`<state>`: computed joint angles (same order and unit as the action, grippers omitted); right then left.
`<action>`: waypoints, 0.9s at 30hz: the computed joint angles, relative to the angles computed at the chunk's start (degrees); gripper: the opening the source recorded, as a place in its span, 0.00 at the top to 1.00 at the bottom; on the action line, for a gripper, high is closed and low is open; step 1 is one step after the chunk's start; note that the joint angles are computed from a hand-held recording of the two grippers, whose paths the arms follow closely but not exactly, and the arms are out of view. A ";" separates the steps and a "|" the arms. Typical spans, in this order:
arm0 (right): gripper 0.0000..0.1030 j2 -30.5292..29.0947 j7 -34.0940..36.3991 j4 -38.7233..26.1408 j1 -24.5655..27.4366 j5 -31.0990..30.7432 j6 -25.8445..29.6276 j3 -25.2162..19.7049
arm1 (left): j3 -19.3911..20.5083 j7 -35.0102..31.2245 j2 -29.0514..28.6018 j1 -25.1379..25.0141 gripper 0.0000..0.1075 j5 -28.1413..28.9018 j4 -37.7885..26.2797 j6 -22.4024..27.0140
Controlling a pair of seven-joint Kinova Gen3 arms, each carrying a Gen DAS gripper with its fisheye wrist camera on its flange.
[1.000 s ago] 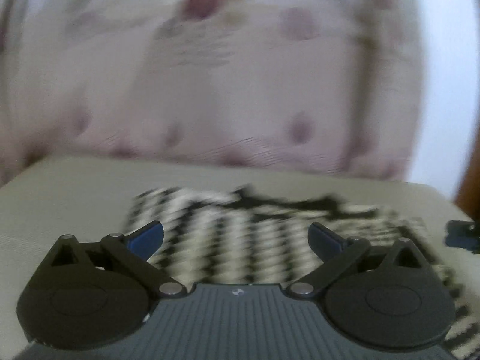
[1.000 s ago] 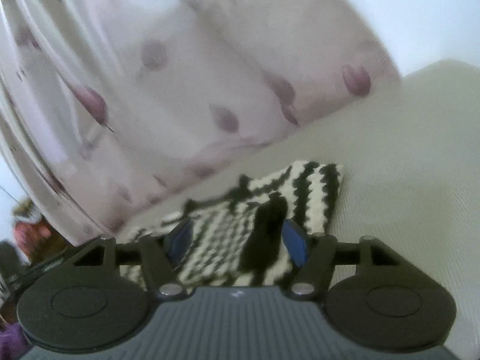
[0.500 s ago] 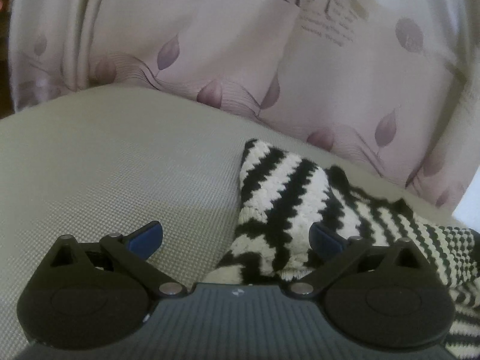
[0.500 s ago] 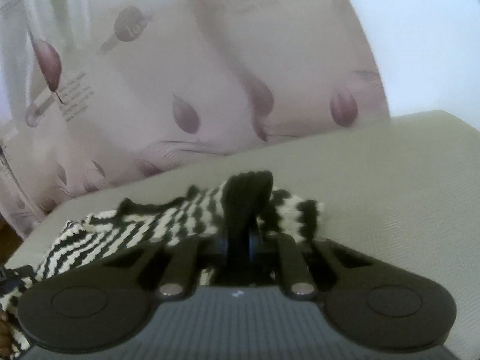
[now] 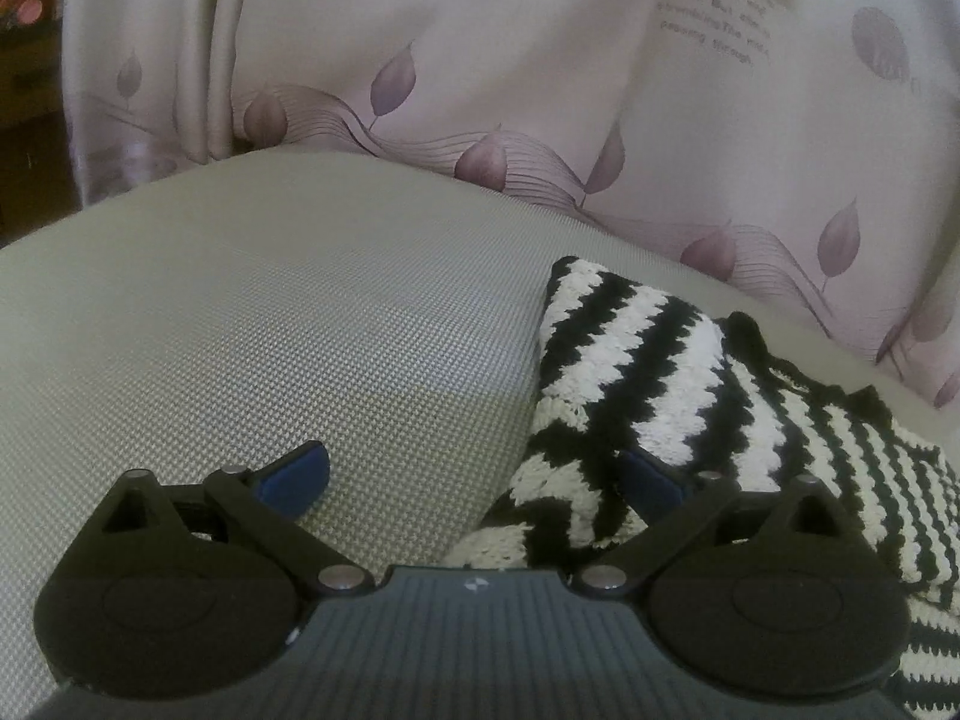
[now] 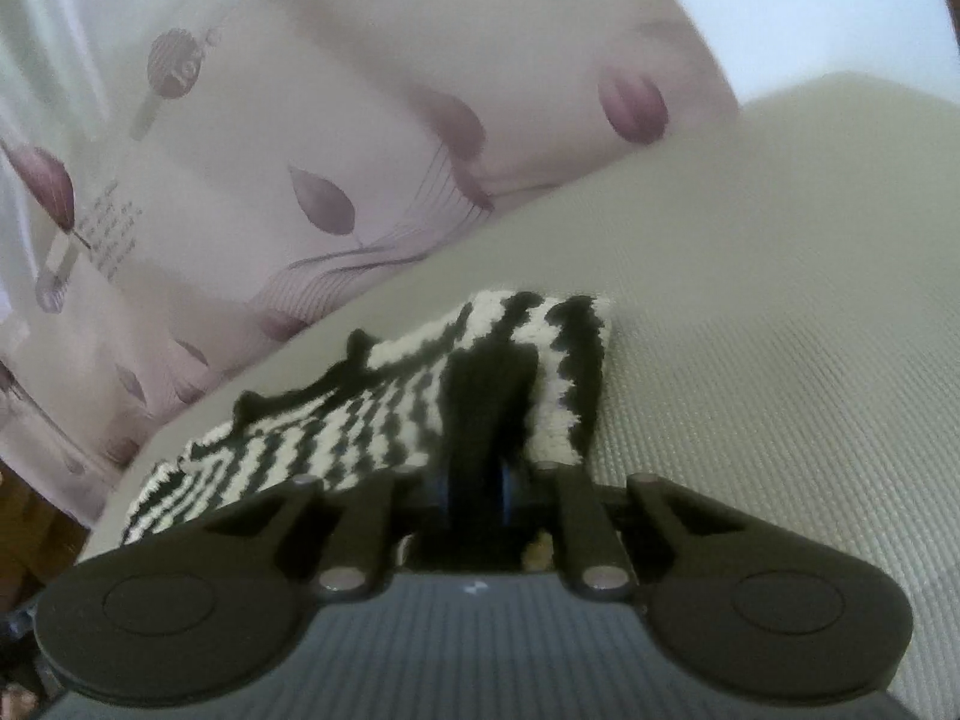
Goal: Fold small clothes
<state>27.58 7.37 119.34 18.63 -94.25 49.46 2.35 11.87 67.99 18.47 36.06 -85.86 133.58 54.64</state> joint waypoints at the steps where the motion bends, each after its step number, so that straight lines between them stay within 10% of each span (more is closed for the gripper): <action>1: 0.87 -0.34 0.40 0.39 -0.06 0.06 -0.47 0.15 | -0.01 -0.32 -0.13 -0.21 0.05 0.00 -0.01 -0.33; 6: 0.82 -5.42 -1.82 4.12 -1.52 1.03 3.83 6.94 | 2.91 -5.74 -3.18 -1.49 0.08 0.33 0.96 -0.65; 15: 0.66 -15.46 16.75 18.39 21.31 21.04 24.31 11.88 | 8.38 -12.61 -4.24 19.22 0.04 16.05 0.68 19.54; 27: 0.59 -22.51 25.79 26.52 31.46 32.60 25.23 20.46 | 10.37 -14.30 -2.66 28.84 0.04 27.76 -3.47 27.83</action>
<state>5.07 33.17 145.86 50.10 -61.65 74.69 22.81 22.24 53.70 15.81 64.90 -58.09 130.11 82.47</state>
